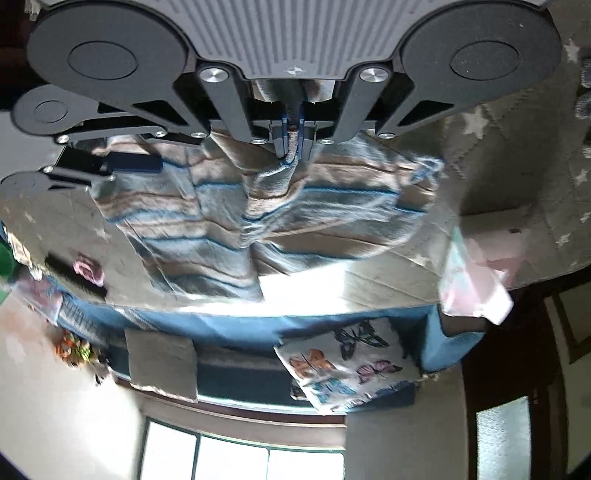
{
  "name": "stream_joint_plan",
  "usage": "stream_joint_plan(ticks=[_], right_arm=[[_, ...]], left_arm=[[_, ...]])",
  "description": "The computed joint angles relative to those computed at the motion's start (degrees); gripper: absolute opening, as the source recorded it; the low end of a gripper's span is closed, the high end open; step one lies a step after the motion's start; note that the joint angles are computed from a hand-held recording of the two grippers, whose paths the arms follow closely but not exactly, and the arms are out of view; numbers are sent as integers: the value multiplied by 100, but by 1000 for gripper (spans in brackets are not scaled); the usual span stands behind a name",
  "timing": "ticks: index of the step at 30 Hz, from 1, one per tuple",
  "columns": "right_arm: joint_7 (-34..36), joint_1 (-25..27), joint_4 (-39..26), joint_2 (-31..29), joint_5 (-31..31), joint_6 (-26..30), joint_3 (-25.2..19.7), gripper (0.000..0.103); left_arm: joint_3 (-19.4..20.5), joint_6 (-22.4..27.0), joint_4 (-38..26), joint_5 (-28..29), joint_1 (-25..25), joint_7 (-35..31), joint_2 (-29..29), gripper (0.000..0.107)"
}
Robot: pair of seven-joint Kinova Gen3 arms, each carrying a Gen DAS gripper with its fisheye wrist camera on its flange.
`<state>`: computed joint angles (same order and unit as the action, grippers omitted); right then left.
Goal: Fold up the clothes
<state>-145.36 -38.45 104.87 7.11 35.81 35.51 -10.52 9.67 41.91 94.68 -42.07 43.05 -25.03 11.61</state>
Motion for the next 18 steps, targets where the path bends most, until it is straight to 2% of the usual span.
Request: stream_joint_plan(ticks=[2, 3, 5, 6, 10, 18], right_arm=[[-36, -46, 14, -8, 116, 66, -6, 27], [-43, -58, 23, -18, 155, 91, -13, 24], [-22, -16, 81, -102, 66, 56, -33, 9], [-93, -22, 123, -163, 102, 67, -44, 6], [-430, 30, 343, -458, 315, 97, -159, 3], [-839, 532, 855, -1323, 377, 249, -601, 3]], left_arm=[[-46, -6, 97, -39, -28, 145, -109, 6], [-48, -1, 138, -37, -64, 199, -157, 6], [-31, 23, 244, -80, -125, 329, -259, 6], [-14, 40, 313, -118, -153, 409, -316, 6], [94, 102, 597, -259, -310, 777, -547, 6], [534, 391, 1205, -426, -729, 1589, -1190, 5]])
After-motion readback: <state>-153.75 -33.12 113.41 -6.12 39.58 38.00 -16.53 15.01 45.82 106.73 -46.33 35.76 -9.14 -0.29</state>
